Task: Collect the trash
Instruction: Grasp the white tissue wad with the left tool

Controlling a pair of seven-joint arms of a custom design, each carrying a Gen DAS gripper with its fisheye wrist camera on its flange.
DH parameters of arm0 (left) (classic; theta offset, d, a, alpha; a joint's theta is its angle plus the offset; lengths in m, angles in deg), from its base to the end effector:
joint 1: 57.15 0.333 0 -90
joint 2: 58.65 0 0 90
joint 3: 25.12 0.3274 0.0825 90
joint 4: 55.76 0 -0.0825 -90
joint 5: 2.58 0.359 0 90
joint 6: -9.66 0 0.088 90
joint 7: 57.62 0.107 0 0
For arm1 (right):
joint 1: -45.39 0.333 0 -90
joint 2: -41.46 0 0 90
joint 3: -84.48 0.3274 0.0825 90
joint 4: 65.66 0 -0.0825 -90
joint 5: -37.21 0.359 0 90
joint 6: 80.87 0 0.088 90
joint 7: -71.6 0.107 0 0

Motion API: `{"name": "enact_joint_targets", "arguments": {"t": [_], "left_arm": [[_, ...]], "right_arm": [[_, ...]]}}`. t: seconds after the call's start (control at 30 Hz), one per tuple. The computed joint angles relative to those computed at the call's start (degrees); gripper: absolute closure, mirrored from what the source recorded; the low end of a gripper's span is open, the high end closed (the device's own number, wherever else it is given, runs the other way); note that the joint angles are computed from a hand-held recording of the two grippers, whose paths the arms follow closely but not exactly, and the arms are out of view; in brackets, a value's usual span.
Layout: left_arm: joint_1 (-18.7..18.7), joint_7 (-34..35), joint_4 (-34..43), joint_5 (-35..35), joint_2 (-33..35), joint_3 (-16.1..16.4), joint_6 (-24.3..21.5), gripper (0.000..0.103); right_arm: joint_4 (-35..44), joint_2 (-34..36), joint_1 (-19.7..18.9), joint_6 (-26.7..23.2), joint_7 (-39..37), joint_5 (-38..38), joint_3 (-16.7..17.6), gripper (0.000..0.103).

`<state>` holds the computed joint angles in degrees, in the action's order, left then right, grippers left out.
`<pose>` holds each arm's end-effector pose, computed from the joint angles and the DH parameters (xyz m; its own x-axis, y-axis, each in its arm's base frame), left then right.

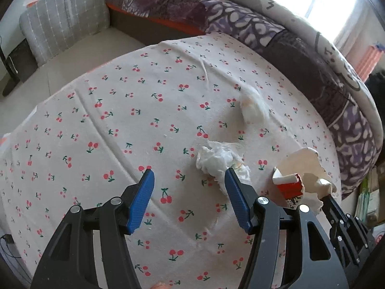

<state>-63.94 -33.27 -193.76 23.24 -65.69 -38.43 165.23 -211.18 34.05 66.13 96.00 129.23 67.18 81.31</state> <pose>0.4537 -0.1847 0.4296 0.3651 -0.9174 0.1584 -0.7952 -0.3957 -0.4594 0.4588 0.1019 0.4201 0.3498 -0.9368 -0.0014 -0.7262 -0.2702 -0.6322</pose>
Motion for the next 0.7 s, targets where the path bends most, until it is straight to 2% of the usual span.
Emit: {"name": "enact_joint_targets", "arguments": {"t": [0.1, 0.13, 0.17, 0.23, 0.33, 0.4, 0.43, 0.47, 0.6, 0.67, 0.7], "left_arm": [[0.1, 1.1, 0.0, -0.7, 0.1, 0.4, -0.2, 0.043], [0.2, 1.3, 0.1, -0.6, 0.2, 0.5, 0.0, 0.043], [0.4, 1.4, 0.3, -0.5, 0.4, 0.6, 0.3, 0.043], [1.0, 1.7, 1.9, 1.2, 1.6, 0.7, 0.0, 0.043], [1.1, 3.1, 5.7, 4.3, 4.5, 1.2, -1.3, 0.043], [0.6, 5.3, 8.7, 5.1, 6.9, 1.8, -2.6, 0.043], [0.2, 7.1, 10.5, 5.0, 8.4, 2.1, -3.0, 0.042], [-0.2, 8.6, 12.2, 5.2, 9.9, 2.4, -3.4, 0.042], [-2.5, 10.8, 17.9, 7.4, 14.6, 3.9, -6.3, 0.038], [-2.6, 13.4, 19.9, 4.7, 16.8, 4.3, -5.6, 0.034], [-2.7, 14.7, 20.5, 3.2, 17.4, 4.4, -5.6, 0.034]], "right_arm": [[1.3, 0.7, 1.8, -2.0, -4.2, 4.9, -1.5, 0.100], [1.6, 1.1, 1.2, -2.3, -3.8, 4.9, -0.8, 0.098], [1.9, 1.4, 1.0, -2.7, -4.3, 5.6, -0.4, 0.086], [2.4, 1.8, 0.9, -3.3, -6.3, 8.4, 0.1, 0.071], [3.8, 3.2, 0.4, -4.5, -9.0, 12.0, 1.2, 0.068], [4.6, 3.9, -0.3, -5.5, -10.6, 13.5, 2.3, 0.059], [4.9, 4.4, -0.6, -5.7, -11.5, 13.8, 2.9, 0.049], [5.0, 4.6, -1.0, -5.4, -11.9, 13.8, 3.5, 0.043], [6.3, 6.3, -2.0, -5.1, -12.6, 14.7, 5.2, 0.043], [7.3, 7.1, -2.5, -5.8, -14.3, 17.3, 5.9, 0.060], [7.3, 7.2, -2.7, -5.1, -13.7, 16.8, 6.3, 0.063]]}}
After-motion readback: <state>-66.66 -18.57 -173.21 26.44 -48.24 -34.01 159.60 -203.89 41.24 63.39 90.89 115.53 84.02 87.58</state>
